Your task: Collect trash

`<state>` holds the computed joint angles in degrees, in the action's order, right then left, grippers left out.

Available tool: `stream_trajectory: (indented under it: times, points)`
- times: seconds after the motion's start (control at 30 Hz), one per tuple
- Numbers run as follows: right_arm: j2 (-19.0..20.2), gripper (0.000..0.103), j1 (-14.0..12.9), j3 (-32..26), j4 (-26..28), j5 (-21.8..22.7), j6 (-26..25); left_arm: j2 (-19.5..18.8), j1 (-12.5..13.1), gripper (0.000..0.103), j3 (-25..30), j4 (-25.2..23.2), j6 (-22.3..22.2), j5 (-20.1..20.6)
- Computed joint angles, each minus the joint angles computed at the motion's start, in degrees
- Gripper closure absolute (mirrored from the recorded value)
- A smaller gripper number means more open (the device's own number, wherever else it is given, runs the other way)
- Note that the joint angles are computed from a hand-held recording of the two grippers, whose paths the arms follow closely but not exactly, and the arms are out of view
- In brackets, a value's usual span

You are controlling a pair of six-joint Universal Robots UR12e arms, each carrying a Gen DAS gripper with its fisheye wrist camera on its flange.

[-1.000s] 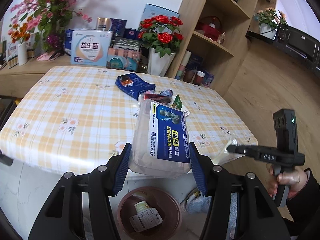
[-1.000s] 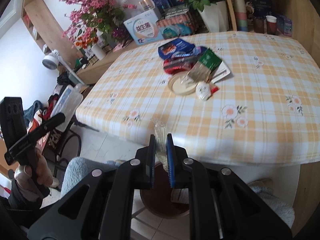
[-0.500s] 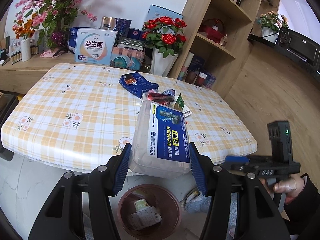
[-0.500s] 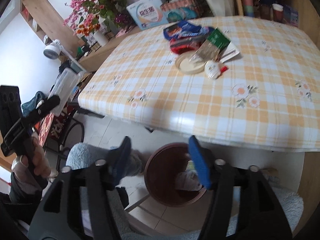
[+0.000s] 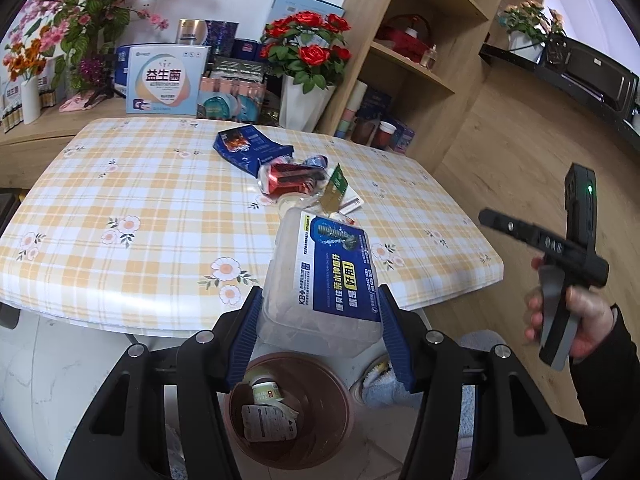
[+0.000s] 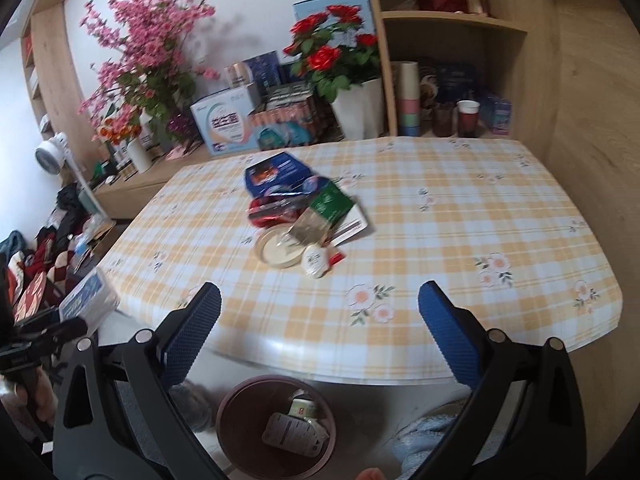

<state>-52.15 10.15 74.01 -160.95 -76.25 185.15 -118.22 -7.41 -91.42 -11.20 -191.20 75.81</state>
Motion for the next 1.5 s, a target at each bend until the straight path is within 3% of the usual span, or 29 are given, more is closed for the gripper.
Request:
stream_trajectory:
  times: [0.1,0.63,0.67,0.77,0.87,1.03,1.27,1.5]
  points:
    - [-0.12,0.006,-0.05,0.03,-0.03,-2.6,1.02,-0.09,-0.21,0.049,0.15,-0.51,0.42,-0.27]
    - [-0.85,0.006,-0.94,1.71,-0.78,-1.23,3.01,-1.46,-1.34,0.05,2.01,-4.63,3.27,-3.77]
    - [-0.88,0.006,-1.01,1.8,-0.78,-1.36,3.13,-1.49,-1.38,0.049,2.04,-4.75,3.37,-3.89]
    - [-0.98,0.006,-1.21,1.98,-0.93,-1.57,3.54,-1.41,-1.44,0.032,1.7,-3.34,3.49,-3.67]
    - [-1.04,0.006,-1.31,2.08,-1.27,-2.28,3.66,-1.22,-1.5,0.024,1.32,-1.2,3.02,-1.4]
    - [-1.13,0.006,-1.38,2.28,-2.04,-4.18,3.54,-0.76,-1.29,0.008,0.45,2.89,0.09,5.65]
    - [-0.96,0.006,-1.26,2.3,-2.51,-7.79,3.43,-0.52,-0.72,0.006,0.4,4.95,-2.26,16.9]
    - [-0.47,0.006,-1.19,1.71,-1.98,-8.65,2.75,-0.36,0.35,0.006,0.34,5.98,-4.51,21.38]
